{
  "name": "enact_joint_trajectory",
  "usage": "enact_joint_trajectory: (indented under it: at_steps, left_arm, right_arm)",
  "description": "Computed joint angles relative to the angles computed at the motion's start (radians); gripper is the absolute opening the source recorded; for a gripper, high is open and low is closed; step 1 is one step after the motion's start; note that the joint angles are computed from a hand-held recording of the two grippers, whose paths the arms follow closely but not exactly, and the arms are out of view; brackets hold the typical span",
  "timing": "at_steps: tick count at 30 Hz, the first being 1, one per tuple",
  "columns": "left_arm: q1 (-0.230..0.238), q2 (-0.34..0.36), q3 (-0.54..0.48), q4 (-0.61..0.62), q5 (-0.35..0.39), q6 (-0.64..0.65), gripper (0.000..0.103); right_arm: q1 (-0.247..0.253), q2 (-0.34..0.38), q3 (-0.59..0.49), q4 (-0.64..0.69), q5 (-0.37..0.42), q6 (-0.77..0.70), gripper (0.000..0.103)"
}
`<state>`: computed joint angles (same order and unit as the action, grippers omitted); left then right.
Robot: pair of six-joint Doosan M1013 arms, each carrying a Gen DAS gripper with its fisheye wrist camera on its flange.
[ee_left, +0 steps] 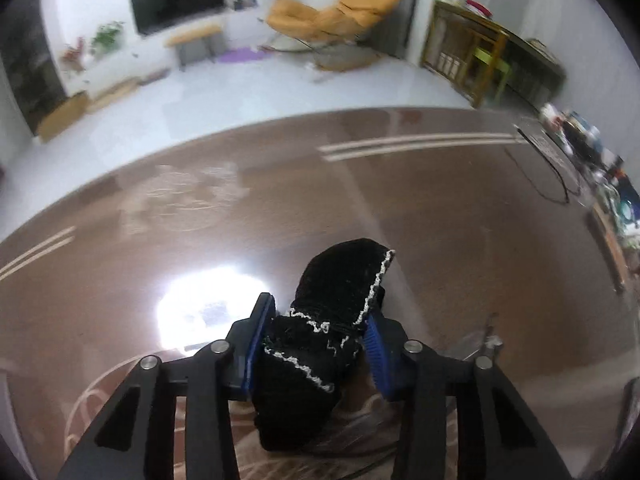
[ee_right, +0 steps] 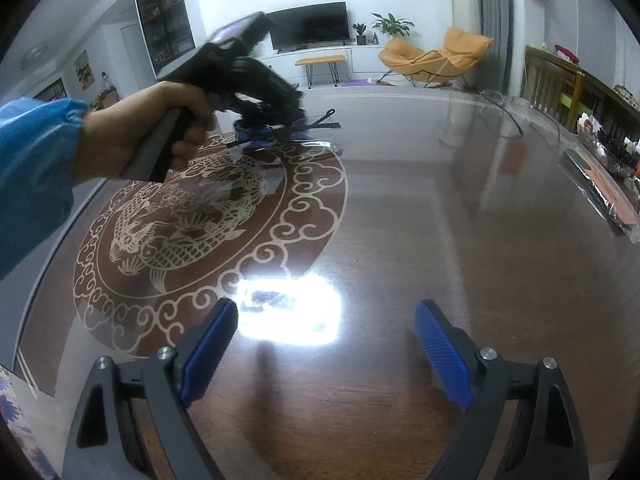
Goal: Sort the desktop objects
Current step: 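Close the left tool on the black velvet pouch and lift it, then grasp the black-framed eyeglasses with the right tool while the left tool holds the pouch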
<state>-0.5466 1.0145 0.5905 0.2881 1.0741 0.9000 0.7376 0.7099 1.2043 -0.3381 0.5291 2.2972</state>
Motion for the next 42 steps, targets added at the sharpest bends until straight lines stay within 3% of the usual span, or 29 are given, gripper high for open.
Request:
enact_joint_trajectory:
  at_steps: [4, 9, 14, 16, 17, 18, 21, 27, 29, 31, 34, 35, 38, 42]
  left_arm:
    - [-0.006, -0.113, 0.211, 0.056, -0.034, -0.212, 0.042]
    - [-0.028, -0.285, 0.527, 0.073, -0.136, -0.428, 0.043]
    - [-0.094, -0.427, 0.774, 0.139, -0.195, -0.646, 0.046]
    - [-0.115, -0.458, 0.827, 0.175, -0.181, -0.725, 0.054]
    - [-0.119, -0.48, 0.86, 0.182, -0.186, -0.745, 0.063]
    - [-0.124, -0.49, 0.879, 0.182, -0.194, -0.753, 0.073]
    - [-0.129, -0.513, 0.921, 0.188, -0.252, -0.71, 0.087]
    - [-0.143, -0.479, 0.885, 0.256, -0.203, -0.567, 0.09]
    - [-0.146, -0.48, 0.89, 0.296, -0.224, -0.537, 0.09]
    - [-0.151, -0.488, 0.906, 0.33, -0.237, -0.55, 0.086]
    - [-0.154, -0.503, 0.932, 0.396, -0.238, -0.646, 0.055]
    - [-0.152, -0.508, 0.939, 0.406, -0.239, -0.681, 0.038]
    - [-0.147, -0.509, 0.941, 0.425, -0.208, -0.771, 0.036]
    - [-0.152, -0.506, 0.944, 0.451, -0.176, -0.8, 0.036]
  right_arm:
    - [0.0, -0.001, 0.001, -0.004, -0.001, 0.009, 0.09]
    - [0.001, -0.001, 0.002, -0.012, -0.001, 0.022, 0.09]
    - [0.004, 0.001, 0.0, -0.036, 0.01, 0.044, 0.09]
    - [0.005, 0.0, -0.001, -0.044, 0.015, 0.047, 0.09]
    - [0.006, 0.001, -0.003, -0.049, 0.019, 0.049, 0.09]
    - [0.007, 0.001, -0.003, -0.052, 0.021, 0.051, 0.09]
    - [0.008, 0.002, -0.005, -0.063, 0.03, 0.061, 0.09]
    - [0.007, 0.009, -0.018, -0.053, 0.053, 0.059, 0.09]
    - [0.007, 0.013, -0.026, -0.04, 0.065, 0.046, 0.09]
    - [0.006, 0.017, -0.034, -0.028, 0.077, 0.035, 0.09]
    - [0.005, 0.022, -0.043, -0.006, 0.088, 0.013, 0.09]
    - [0.005, 0.023, -0.044, -0.002, 0.089, 0.008, 0.09]
    - [0.006, 0.026, -0.049, 0.001, 0.096, 0.002, 0.09]
    - [0.007, 0.028, -0.052, -0.006, 0.107, 0.01, 0.09]
